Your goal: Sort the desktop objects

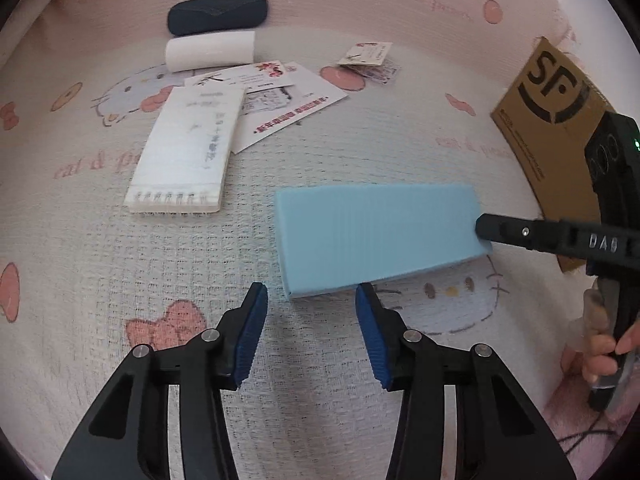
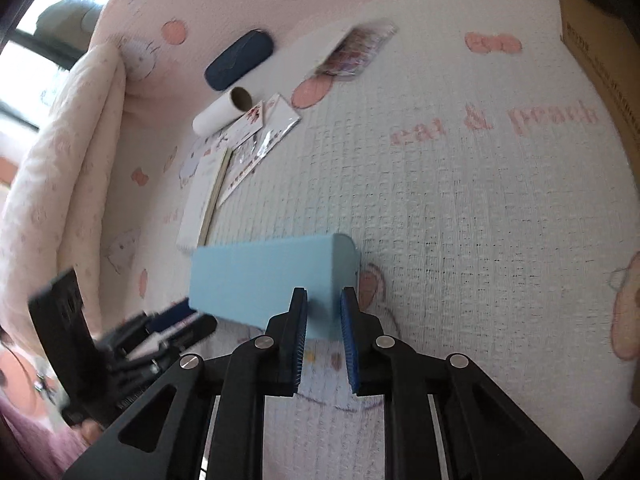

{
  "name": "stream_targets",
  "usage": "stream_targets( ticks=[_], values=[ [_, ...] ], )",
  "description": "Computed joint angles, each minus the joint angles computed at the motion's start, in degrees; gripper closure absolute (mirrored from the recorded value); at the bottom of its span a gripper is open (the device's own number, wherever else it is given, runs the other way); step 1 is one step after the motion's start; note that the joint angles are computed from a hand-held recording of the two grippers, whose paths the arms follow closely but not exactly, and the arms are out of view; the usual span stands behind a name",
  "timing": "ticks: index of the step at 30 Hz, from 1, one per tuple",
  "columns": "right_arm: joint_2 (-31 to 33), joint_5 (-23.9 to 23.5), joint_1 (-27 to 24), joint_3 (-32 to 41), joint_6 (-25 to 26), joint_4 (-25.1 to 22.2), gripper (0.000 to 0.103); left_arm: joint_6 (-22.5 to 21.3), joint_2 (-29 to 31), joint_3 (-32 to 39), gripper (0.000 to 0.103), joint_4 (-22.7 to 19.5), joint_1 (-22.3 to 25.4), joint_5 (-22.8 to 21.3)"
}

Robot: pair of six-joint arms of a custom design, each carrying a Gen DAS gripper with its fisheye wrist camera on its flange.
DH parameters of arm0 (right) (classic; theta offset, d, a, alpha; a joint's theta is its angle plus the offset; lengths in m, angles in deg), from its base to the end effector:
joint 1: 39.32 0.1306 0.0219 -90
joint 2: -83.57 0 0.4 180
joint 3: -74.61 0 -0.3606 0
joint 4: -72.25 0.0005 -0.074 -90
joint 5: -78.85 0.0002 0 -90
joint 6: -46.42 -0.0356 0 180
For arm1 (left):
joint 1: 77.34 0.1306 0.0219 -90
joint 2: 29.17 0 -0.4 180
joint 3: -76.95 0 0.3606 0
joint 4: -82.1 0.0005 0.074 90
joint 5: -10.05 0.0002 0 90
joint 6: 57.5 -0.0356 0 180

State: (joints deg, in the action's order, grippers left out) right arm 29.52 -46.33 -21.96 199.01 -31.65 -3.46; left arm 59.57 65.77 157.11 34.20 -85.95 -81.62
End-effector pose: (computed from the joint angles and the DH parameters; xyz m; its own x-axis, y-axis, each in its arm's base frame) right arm 0.6046 0.2100 0.3441 -0.8354 -0.4382 -0.3319 -0.5497 0.6660 0.5042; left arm 0.4501 -0.0676 0.3397 -0.8443 -0.3322 -0.4205 -0.2783 0.9424 -0.1858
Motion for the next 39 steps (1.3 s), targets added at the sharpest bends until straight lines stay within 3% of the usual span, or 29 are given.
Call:
stream_targets(
  ticks=[3,5,7,10,14,21,26,29,33,34,37,39],
  values=[
    [-1.82,4.5,0.73,-1.77,5.91,1.77,0.077,-1.05,-0.52,-0.21,0.052,0.14,0.22,1.16],
    [-1.62,3.55,0.27,-0.89,7.15,0.31,0.058,-1.59,-1.21,-0.54,0.046,0.6,0.07,1.24],
    [-2.3,2.96,-0.19,-1.26,7.83,0.77,0.047,-2.34,-1.98,-0.88,0.035,1.06,-0.3,0.79],
    [-2.74,2.46,-0.61,-1.65,9.46,-0.09,0.041,-4.79,-2.34,-0.65,0.033,0.89,-1.1,0.07],
    [-2.88,5.5,0.05,-3.26,13.11,-2.29,0.041,-8.58,-1.22,0.42,0.033,-0.68,-2.1,-1.26],
    [-6.11,5.97,1.04,-10.45,16.23,4.53,0.041,-15.22,0.55,0.59,0.033,0.71,-5.11,-8.4],
    [-5.81,4.62,1.29,-11.24,15.28,8.71,0.042,-13.47,1.25,0.57,0.033,1.56,-4.24,-8.58],
    [-5.43,3.53,1.3,-11.51,14.3,10.63,0.056,-12.3,1.57,0.3,0.033,2.45,-3.32,-7.16],
    [-5.16,2.74,1.49,-11.87,13.88,12.67,0.06,-11.65,1.93,0.07,0.036,4.63,-2.69,-5.58],
    [-5.46,3.12,1.66,-12.36,14.05,13.32,0.066,-11.41,2.08,0.24,0.036,4.78,-2.68,-5.5],
    [-6.56,5.68,2.35,-13.64,14.14,15.1,0.068,-11.13,2.23,0.99,0.036,4.04,-2.77,-5.37],
    [-6.81,6.72,2.56,-12.93,13.59,13.62,0.068,-10.81,1.69,1.41,0.037,2.77,-2.77,-4.45]
  ],
)
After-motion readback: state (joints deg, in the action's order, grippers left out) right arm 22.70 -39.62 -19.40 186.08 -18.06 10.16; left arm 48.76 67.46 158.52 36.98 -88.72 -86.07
